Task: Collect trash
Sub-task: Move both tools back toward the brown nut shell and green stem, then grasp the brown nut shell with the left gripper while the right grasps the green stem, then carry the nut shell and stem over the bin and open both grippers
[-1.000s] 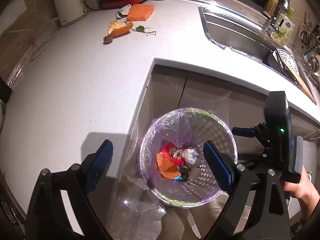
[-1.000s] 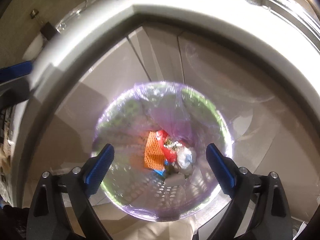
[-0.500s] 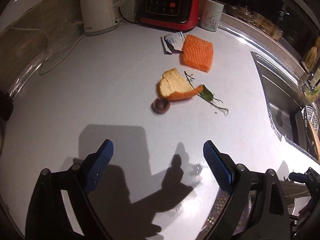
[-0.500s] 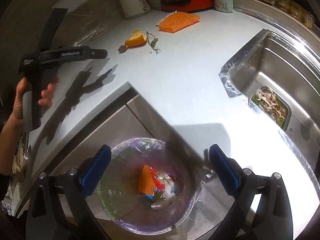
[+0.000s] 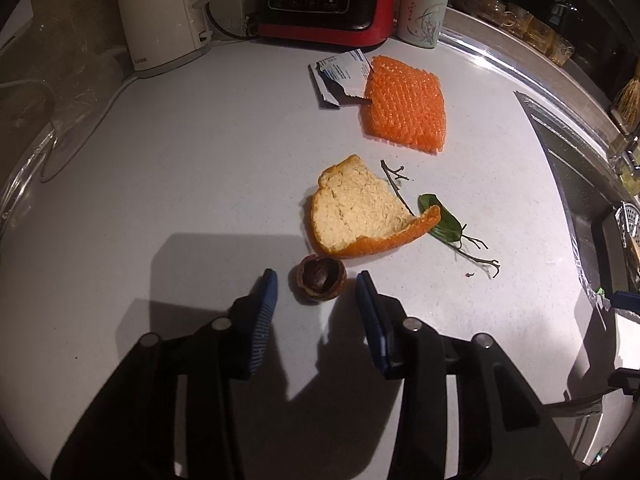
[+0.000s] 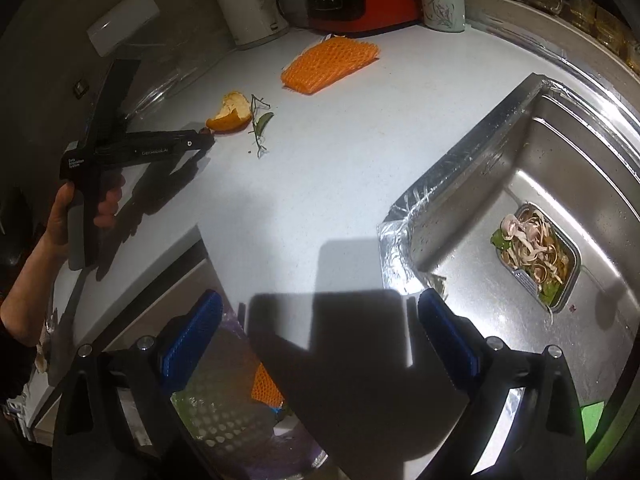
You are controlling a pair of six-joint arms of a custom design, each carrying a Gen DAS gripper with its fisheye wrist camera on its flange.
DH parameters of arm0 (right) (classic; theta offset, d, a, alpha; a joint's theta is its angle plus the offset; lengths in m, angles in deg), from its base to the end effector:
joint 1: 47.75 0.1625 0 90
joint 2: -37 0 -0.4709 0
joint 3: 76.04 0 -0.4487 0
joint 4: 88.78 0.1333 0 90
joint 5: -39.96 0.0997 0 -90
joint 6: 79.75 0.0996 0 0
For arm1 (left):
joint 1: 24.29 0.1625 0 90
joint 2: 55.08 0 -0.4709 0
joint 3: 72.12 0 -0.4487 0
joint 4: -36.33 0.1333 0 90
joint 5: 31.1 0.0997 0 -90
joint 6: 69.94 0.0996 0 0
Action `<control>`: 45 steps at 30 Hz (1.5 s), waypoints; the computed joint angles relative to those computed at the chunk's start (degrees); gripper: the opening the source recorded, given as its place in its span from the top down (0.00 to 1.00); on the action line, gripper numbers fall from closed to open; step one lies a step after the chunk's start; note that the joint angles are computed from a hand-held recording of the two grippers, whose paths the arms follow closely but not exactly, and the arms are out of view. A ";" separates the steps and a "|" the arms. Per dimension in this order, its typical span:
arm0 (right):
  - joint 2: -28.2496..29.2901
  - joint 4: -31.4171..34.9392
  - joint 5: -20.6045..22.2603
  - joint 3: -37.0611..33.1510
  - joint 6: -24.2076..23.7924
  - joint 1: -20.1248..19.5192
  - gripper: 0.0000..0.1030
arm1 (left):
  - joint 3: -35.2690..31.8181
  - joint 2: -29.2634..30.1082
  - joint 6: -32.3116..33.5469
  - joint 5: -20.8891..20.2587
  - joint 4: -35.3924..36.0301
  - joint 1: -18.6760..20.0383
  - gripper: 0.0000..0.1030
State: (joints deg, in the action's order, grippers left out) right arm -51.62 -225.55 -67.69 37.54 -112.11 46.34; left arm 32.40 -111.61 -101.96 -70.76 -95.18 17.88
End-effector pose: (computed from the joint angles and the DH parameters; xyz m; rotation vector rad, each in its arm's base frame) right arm 0.1418 -0.5372 0.3928 0.7747 -2.6133 0.4057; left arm -0.3422 -0.5933 0.1475 0.3820 2.3004 -0.6018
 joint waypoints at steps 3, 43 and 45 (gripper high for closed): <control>1.45 0.15 1.23 -1.32 -1.03 0.35 0.05 | -0.10 -0.16 0.08 -1.26 -0.73 0.24 0.76; 11.89 -8.51 1.82 -5.03 -8.54 6.94 0.96 | 13.11 -11.49 -21.06 -4.82 12.03 -16.46 0.76; 8.70 -8.28 1.27 -2.23 -7.62 7.29 0.96 | 13.73 -11.19 -19.25 -6.37 10.09 -17.14 0.76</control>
State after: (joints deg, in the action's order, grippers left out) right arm -42.93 -233.83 -66.43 35.31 -119.72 53.63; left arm 46.13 -122.80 -121.22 -77.13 -85.09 0.74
